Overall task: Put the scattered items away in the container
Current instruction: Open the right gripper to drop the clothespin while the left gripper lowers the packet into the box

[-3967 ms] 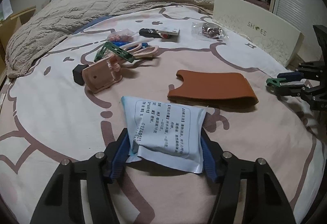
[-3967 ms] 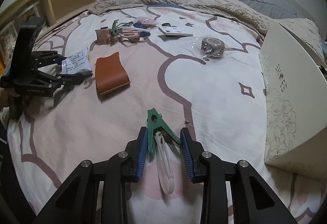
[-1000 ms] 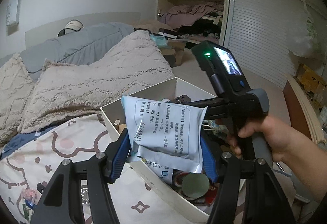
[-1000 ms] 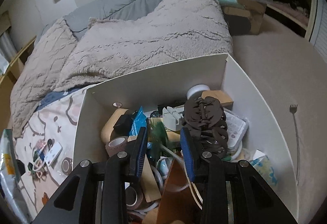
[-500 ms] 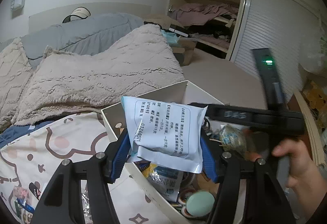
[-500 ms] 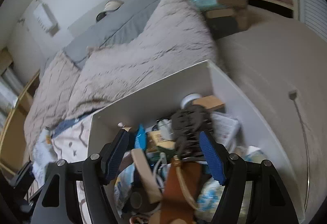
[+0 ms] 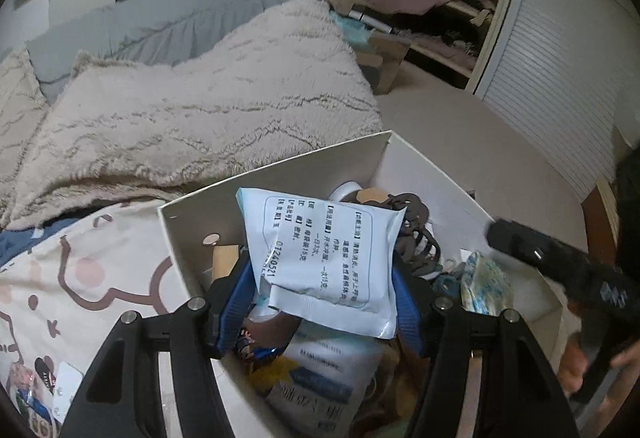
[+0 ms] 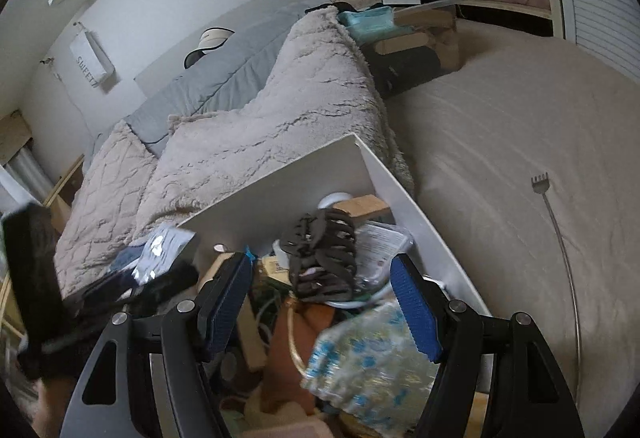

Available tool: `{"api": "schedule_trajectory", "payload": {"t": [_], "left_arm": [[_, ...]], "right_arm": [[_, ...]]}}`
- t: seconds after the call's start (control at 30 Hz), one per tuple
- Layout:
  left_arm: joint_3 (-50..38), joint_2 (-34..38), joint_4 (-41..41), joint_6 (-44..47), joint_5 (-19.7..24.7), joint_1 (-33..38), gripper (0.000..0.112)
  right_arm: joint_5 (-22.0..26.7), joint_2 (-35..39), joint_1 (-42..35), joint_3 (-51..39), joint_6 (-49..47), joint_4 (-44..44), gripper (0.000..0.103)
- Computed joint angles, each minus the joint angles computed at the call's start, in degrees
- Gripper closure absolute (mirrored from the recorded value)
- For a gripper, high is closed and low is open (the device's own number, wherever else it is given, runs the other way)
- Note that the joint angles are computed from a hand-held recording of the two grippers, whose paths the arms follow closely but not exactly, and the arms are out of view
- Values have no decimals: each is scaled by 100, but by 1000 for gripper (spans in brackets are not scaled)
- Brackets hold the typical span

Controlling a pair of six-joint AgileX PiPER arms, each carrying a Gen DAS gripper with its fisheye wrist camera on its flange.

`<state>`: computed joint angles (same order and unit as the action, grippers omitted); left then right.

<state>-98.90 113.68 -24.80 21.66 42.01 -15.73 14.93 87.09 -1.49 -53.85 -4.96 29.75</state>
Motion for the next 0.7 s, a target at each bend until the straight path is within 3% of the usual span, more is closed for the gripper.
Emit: {"api": "schedule_trajectory", "payload": {"t": [0.23,0.33,0.4,0.47,0.7], "left_arm": [[-1268,728,715,-770,637,-96,49],[-1827,1063,748,-983,1064,-86,38],[-1739,1049,807,-1166,917,-96,19],[-1417,897,774,-1213,570,-86,15],[-1064,626,899,-1087,437,-136,9]], "right_arm": [[163,-55,-328,215,-1557,1390,31],[192,-73,-316,230,-1834,1553,31],[191,-91,-282,236,-1871,1555,31],[195,-124,-251,248,-1942,1612,31],[123,-274,-194,333,-2056,1755,31]]}}
